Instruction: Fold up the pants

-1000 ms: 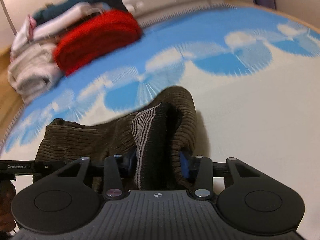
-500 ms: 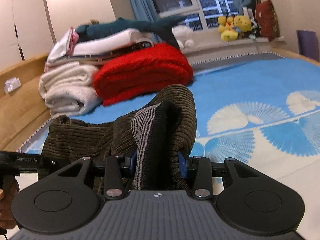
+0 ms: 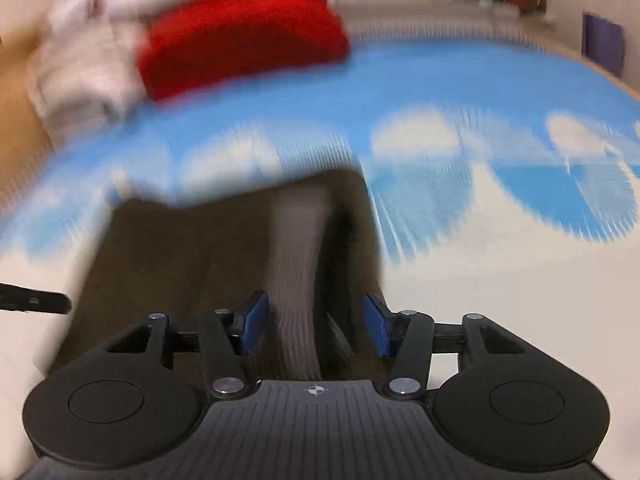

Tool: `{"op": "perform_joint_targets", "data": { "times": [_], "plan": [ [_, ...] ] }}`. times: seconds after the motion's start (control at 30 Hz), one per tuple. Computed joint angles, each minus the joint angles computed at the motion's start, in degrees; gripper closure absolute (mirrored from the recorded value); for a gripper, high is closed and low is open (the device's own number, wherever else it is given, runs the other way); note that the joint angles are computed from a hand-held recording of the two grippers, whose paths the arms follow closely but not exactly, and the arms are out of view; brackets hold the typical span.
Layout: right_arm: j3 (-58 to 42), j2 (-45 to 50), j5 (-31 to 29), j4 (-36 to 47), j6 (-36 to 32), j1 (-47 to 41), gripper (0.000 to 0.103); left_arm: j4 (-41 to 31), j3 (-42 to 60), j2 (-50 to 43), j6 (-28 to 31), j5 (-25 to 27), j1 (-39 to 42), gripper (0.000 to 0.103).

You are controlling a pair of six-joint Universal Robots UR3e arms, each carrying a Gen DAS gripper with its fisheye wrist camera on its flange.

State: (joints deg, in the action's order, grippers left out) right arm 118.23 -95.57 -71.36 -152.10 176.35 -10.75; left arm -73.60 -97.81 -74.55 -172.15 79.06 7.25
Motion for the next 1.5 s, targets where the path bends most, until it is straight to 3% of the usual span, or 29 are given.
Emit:
{"op": "perform_joint_targets", "data": {
  "times": [0.07, 0.13, 0.27, 0.4, 0.47, 0.53, 0.6, 0.67, 0.73, 0.77, 0.83, 0.87, 0.97, 1.5],
  "plan": [
    [1.25, -1.05, 2.51, 1.21, 2.38, -2.54, 0.04, 2.28, -0.57, 1.16, -3.19, 2.91, -2.42, 0.056],
    [-0.5, -3.36, 1.24, 4.14, 4.58, -2.4, 0.044, 2.21, 1.16, 2.71, -4.93, 5.39, -4.25, 0.055],
    [-1.24, -12.66, 0.44, 6.82, 0.64, -3.01, 0.043, 0.2, 6.65, 5.94, -7.09, 10.92, -7.58, 0.037],
    [-5.02, -20.51, -2.48, 16.6, -2.39, -3.31, 0.022, -1.89, 11.11, 11.55, -10.37, 14.34, -9.25, 0.02],
    [-5.56, -25.22, -4.35, 20.89, -2.13, -2.44, 0.02, -1.36, 12.11, 13.45, -12.92, 21.36, -15.77, 0.017],
    [-4.12, -31.87, -1.97, 25.98, -2.53, -4.5, 0.016, -2.77, 13.8, 13.66, -16.73, 28.54, -23.87, 0.017],
    [-1.65, -38.8, 0.5, 30.29, -3.42, -6.64, 0.013, -4.27, 14.06, 13.67, -23.57, 34.96, -32.7, 0.017],
    [1.18, -44.8, 0.47, 32.93, -4.0, -6.62, 0.012, -5.56, 12.56, 14.13, -31.19, 38.22, -39.44, 0.016],
    [1.42, -44.92, -4.93, 32.3, 1.28, -0.17, 0.012, -4.58, 6.92, 16.58, -37.79, 39.82, -44.22, 0.016],
    [1.07, -44.95, -5.7, 33.14, 2.75, 1.87, 0.012, -8.62, 6.29, 16.44, -41.95, 40.24, -46.69, 0.016],
    [1.32, -46.36, -5.67, 34.73, 2.51, 3.3, 0.012, -18.74, 9.86, 14.34, -46.93, 35.05, -44.53, 0.016],
    [1.44, -45.55, -8.38, 33.69, 3.84, 6.13, 0.012, -17.95, 9.34, 15.27, -47.38, 33.06, -43.05, 0.016],
    [2.56, -45.17, -10.56, 32.45, 5.56, 8.85, 0.012, -16.67, 9.7, 12.75, -47.73, 37.08, -45.22, 0.016],
    [5.39, -39.12, -12.86, 27.37, 9.82, 12.78, 0.012, -7.14, 3.53, 12.81, -40.36, 36.8, -44.06, 0.016]
  ]
}}
